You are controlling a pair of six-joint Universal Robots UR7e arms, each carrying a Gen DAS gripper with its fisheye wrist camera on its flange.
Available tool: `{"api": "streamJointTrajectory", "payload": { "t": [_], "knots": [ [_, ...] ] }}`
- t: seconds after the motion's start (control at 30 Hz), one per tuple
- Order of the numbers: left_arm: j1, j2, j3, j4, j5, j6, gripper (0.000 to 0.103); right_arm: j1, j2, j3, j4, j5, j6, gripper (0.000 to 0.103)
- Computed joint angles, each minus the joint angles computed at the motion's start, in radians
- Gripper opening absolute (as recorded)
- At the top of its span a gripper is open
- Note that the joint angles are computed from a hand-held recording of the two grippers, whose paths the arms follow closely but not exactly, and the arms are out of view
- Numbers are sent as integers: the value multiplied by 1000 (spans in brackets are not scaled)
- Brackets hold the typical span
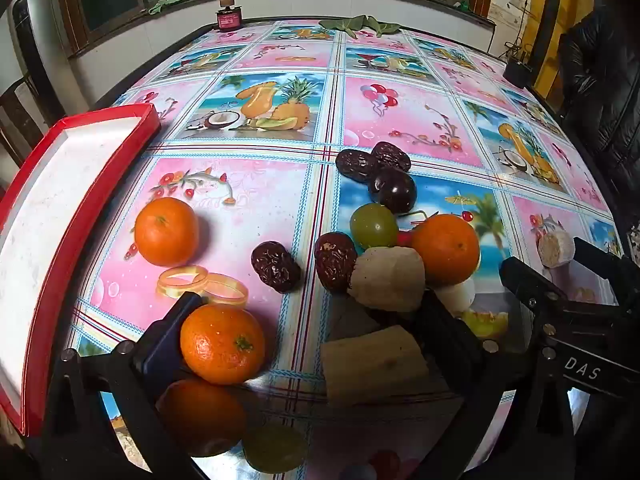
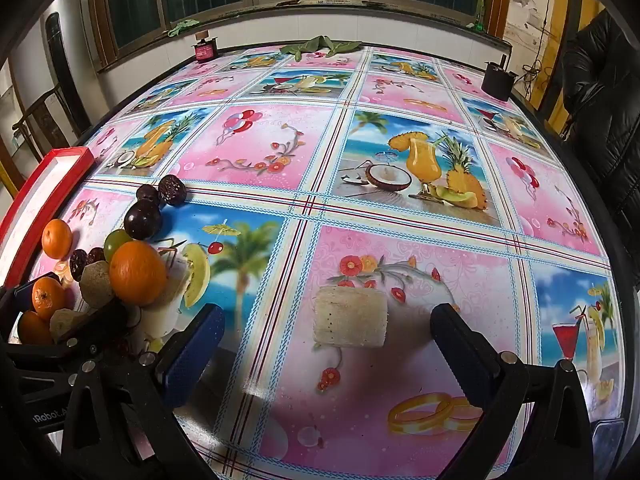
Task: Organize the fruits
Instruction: 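Move both tools toward the pile of fruit on the tablecloth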
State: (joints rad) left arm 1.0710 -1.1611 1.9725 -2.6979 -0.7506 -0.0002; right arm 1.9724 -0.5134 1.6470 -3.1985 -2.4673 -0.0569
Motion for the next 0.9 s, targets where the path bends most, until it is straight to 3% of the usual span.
{"api": "streamJointTrajectory", "payload": {
  "t": [0.43, 0.53, 0.7, 0.8, 0.9],
  "knots": [
    [1, -2, -7, 24, -3, -5, 103, -4, 3, -2, -10, 0, -11, 103],
    [5, -29, -60, 230, -30, -113, 103, -9, -11, 6, 11, 17, -14, 103],
    [5, -144, -138, 620, -167, -328, 103, -17, -115, 30, 324, 145, 0, 101],
    [15, -219, -130, 696, -233, -410, 103, 0, -170, 80, 359, 208, -33, 102],
    [14, -271, -120, 781, -225, -475, 103, 18, -200, 88, 395, 260, -58, 102]
  ]
}}
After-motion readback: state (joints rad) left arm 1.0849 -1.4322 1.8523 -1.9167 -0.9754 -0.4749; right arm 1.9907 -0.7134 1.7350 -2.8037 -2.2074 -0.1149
